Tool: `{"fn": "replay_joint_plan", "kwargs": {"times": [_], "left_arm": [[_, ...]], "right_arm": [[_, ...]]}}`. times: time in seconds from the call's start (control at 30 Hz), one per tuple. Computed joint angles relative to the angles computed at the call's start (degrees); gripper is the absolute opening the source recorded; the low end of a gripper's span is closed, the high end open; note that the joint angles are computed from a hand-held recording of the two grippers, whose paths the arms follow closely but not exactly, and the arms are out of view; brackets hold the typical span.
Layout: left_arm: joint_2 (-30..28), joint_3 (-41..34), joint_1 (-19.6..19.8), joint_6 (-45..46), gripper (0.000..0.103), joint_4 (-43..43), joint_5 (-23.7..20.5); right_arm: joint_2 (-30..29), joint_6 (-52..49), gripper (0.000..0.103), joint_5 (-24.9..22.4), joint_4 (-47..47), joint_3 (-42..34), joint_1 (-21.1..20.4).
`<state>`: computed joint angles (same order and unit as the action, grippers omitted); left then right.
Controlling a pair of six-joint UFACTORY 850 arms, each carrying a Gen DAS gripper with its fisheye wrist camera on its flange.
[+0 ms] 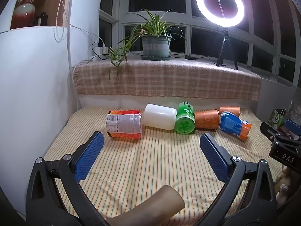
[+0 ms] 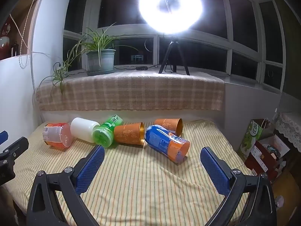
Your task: Flip cup upright
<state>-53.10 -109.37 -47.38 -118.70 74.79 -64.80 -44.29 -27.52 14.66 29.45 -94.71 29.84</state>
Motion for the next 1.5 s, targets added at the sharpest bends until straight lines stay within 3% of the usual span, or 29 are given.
{"fn": "replay_joint_plan", "kwargs": {"times": [0.53,1.5], "left_arm": [[-0.1,-0.4,0.0,0.4,0.103,-0.6,-0.2],[-1.3,-2.6,-0.2,1.7,0.103,-0.6,-1.0]], "right_arm": [[-0.4,-4.4,0.103,-0.9,4.0,-0.8,0.1],[-0.4,-3.6,0.103,-1.1,3.4,-0.9,0.0]]}}
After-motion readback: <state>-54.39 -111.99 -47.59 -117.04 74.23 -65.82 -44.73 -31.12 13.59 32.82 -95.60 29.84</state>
